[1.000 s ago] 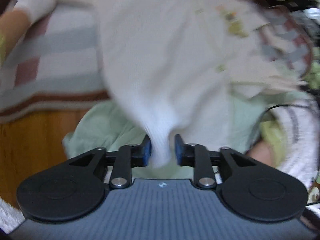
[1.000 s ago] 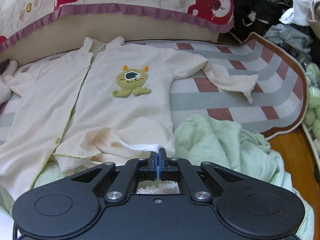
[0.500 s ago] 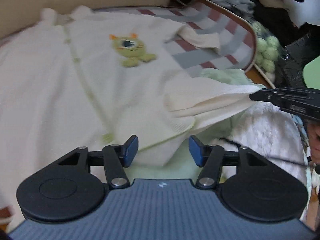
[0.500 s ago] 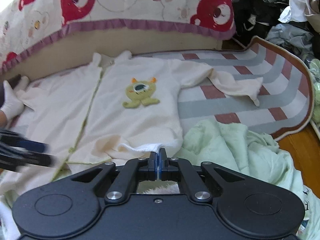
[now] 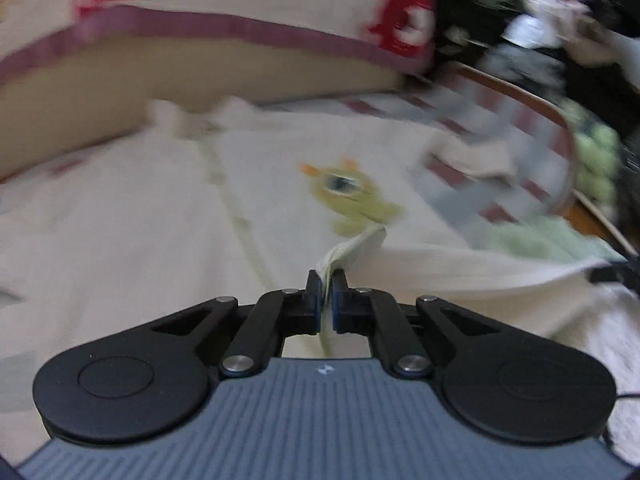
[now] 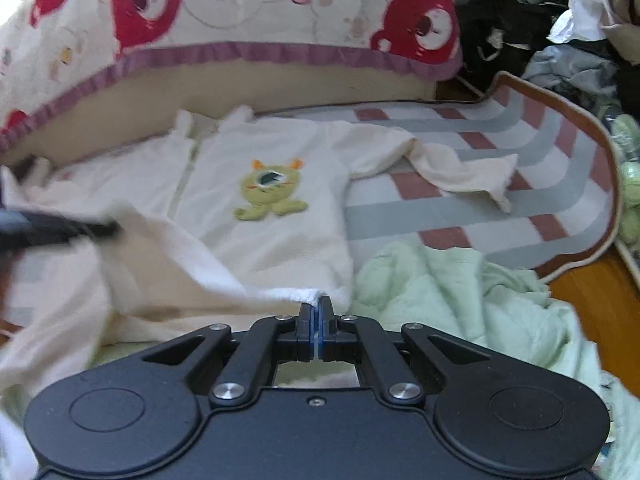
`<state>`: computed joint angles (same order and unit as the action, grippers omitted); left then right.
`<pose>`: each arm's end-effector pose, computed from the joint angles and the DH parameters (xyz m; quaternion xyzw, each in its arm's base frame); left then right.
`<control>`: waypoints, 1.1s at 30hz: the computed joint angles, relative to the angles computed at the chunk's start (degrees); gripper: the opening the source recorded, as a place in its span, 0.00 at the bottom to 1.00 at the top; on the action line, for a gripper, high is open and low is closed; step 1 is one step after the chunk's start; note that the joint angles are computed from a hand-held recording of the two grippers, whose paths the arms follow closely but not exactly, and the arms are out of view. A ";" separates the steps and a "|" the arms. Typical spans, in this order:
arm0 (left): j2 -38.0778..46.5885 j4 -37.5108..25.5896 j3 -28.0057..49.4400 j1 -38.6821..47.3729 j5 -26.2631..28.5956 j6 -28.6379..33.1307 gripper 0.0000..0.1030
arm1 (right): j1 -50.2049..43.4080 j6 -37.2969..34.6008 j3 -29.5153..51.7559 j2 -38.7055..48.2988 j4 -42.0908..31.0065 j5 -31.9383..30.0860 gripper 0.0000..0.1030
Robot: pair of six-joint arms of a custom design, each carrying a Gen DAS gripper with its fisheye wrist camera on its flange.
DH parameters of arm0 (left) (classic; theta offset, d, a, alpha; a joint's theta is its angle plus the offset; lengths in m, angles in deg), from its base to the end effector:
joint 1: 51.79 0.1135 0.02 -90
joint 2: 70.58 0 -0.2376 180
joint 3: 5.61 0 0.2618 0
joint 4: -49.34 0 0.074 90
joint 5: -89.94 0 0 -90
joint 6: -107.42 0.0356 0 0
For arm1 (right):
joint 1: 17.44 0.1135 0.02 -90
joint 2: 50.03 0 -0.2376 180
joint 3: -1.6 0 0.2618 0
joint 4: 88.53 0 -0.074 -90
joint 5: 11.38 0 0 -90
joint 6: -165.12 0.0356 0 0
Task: Fold clothes
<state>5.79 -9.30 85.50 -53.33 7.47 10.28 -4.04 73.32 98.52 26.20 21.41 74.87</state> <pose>0.2957 -0.0126 0.3352 -0.0192 0.9183 -0.0898 0.3850 0.2715 0.0671 0.3536 -0.1352 0.9276 0.0656 0.3421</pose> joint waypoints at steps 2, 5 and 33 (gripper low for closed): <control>-2.52 -1.90 -0.79 2.42 3.38 -2.61 0.05 | 0.94 -0.36 0.33 0.51 -0.08 1.83 0.01; -4.82 -2.58 -3.88 2.16 0.60 0.17 0.07 | 1.22 -0.02 0.21 0.85 -0.15 2.10 0.01; -6.24 -26.92 -6.55 -9.84 -5.51 7.07 0.13 | 7.37 -3.44 4.57 1.27 -6.89 13.29 0.35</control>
